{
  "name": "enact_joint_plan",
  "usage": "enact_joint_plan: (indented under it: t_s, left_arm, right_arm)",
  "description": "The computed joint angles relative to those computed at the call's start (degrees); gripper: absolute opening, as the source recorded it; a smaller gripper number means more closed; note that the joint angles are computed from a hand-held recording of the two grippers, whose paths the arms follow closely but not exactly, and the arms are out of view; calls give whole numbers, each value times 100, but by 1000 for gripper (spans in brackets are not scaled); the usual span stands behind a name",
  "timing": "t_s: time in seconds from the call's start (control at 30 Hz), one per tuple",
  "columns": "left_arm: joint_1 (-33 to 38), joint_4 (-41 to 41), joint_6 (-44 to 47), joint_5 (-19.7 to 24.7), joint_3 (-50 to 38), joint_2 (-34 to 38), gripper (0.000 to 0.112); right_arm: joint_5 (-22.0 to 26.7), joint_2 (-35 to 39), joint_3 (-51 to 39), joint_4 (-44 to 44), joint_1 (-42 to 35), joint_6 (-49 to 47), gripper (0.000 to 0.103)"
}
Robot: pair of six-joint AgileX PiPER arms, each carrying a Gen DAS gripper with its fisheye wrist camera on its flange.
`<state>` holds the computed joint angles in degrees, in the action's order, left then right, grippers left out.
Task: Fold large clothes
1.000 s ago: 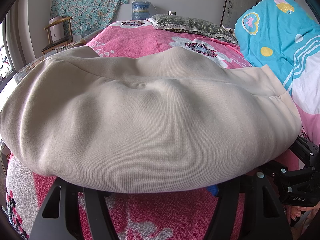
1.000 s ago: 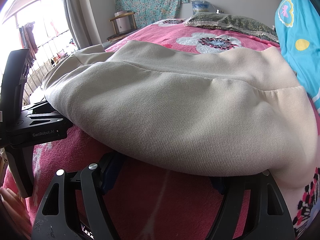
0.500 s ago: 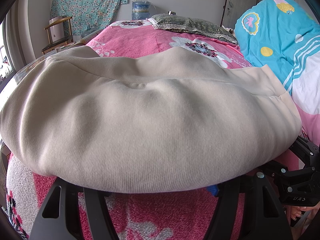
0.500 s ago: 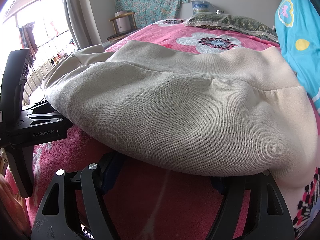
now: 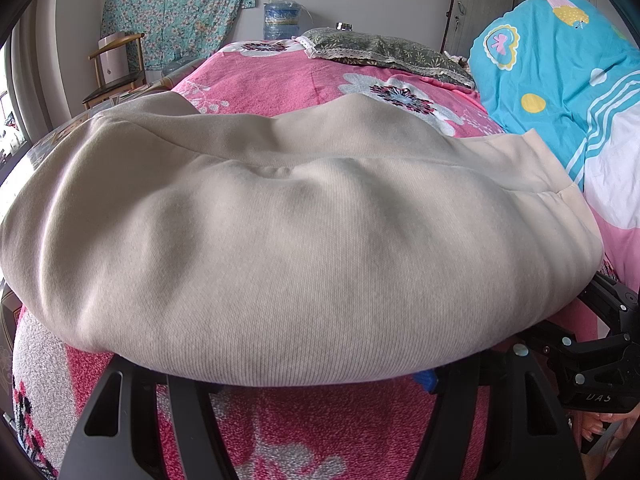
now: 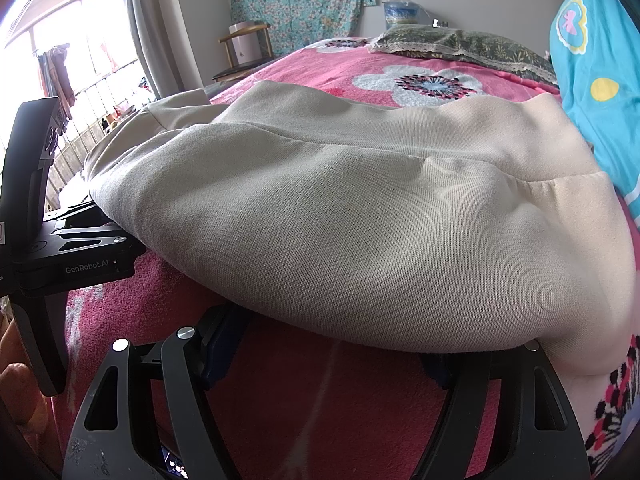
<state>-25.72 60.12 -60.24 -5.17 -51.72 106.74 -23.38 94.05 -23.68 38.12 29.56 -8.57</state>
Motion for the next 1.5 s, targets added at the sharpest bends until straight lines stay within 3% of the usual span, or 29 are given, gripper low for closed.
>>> enact_joint_plan:
  t_s: [1.5]
  left_arm:
    - [5, 17, -13, -4, -3, 2, 65]
  right_arm:
    - [-7, 0, 3, 24, 18, -10, 71]
